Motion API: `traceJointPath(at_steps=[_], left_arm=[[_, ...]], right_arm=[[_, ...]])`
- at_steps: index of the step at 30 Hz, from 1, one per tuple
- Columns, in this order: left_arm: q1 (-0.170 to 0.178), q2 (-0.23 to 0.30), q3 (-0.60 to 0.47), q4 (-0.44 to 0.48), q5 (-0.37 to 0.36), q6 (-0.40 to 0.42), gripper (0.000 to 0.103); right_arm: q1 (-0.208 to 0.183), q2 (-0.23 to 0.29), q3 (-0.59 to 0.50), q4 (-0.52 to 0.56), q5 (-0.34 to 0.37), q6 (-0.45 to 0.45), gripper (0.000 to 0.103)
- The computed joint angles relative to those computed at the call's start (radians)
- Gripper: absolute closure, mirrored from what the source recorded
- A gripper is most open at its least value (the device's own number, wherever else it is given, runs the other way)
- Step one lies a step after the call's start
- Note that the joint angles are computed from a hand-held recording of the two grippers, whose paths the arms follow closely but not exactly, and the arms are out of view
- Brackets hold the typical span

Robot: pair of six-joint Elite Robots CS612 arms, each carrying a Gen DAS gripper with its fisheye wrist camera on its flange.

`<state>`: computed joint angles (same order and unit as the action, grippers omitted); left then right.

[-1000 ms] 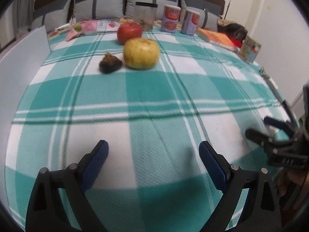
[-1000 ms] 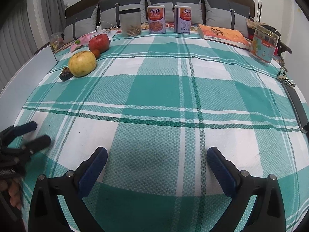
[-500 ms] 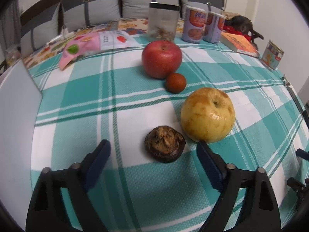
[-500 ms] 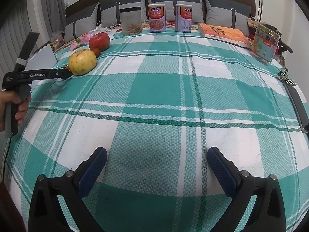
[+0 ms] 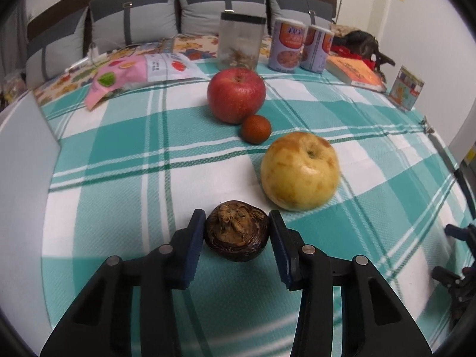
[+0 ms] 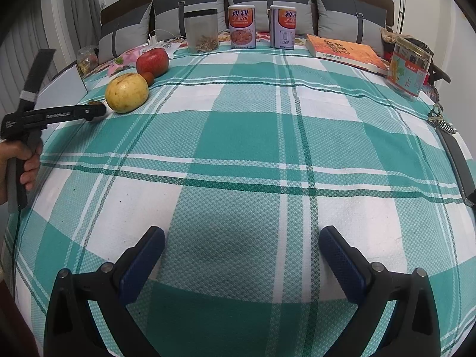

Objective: Organize fruits

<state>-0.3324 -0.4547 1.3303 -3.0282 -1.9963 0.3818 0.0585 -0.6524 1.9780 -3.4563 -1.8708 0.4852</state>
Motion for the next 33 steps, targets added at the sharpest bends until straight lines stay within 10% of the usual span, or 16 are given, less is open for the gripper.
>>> traceJointPath(at_steps=[20,24,33], left_arm=[[0.021,-0.133,0.334,-0.161,0.128,-0.106,0.057],[0.018,-0.127,0.339,-0.188,0.165,-0.153,0.026],[0.025,-0.151,0.381,-0.208,0.154,-0.166,0.024]], right_arm=[[0.001,-0.001,-0.002,0.007,-0.004,-0.001,0.0],[0.0,0.0,-0.002,0.007,-0.003,-0.001,0.0],[-0.01,0.0,0.017,-0.058,0.031,0.021,0.0]])
